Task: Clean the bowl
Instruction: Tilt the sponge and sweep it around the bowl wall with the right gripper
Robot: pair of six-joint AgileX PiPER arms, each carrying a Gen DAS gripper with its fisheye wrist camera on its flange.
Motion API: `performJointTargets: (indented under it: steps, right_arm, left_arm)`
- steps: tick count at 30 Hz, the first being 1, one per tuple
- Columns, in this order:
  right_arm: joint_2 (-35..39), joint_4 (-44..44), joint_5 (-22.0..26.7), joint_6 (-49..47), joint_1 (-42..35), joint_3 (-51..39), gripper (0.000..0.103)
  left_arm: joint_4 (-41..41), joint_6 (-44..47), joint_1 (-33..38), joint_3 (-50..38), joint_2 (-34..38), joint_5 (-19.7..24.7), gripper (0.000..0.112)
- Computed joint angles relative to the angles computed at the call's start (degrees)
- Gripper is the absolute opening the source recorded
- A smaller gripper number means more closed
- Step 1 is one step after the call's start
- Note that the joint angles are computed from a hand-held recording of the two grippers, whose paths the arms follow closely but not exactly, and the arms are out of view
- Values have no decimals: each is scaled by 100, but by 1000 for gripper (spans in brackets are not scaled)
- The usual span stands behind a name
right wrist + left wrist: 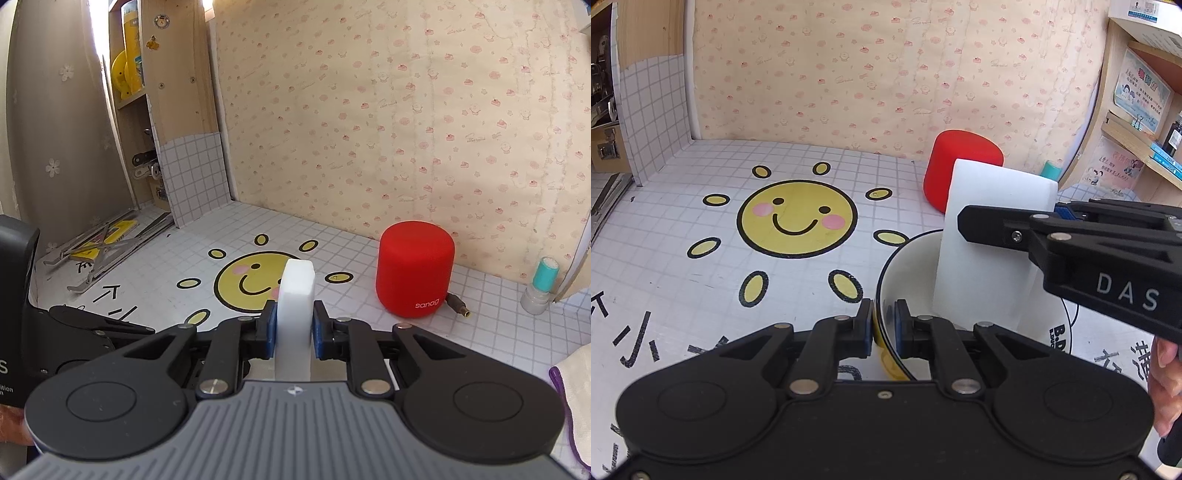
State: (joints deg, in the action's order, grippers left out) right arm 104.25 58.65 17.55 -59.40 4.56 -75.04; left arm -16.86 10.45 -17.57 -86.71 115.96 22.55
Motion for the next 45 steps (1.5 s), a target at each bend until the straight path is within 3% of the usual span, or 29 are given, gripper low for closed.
performJointTargets:
  steps: [12,18,26,29,32,38,42,45]
  right_arm:
    - [198,836,471,-720,-37,-239,20]
    - [236,1290,284,-1226,-90,-88,20]
    - [-60,1849,-400,-2291,41,433,20]
    - [-57,2025,-312,-2336,-27,463,21]
    - [29,1417,-232,-1670,-50,355,22]
    - [-183,1307,-324,-1586,-24,593,24]
    - [-316,1550,-361,-1817,-50,750,32]
    - [-330,1820,-362,-2042,-99,795,30]
  left_arm:
    - [-122,160,35,-39,29,42,12]
    - [47,16,-6,-25,28,-3,12]
    - [255,-175,-46,28,6,-80,12]
    - [287,-211,-53,32,4,-90,13]
    - [202,-123,-33,17,12,-66,13]
    - [-14,156,48,5,20,-30,12]
    - [133,-36,0,30,7,-70,12]
    - [85,-2,8,29,12,-71,13]
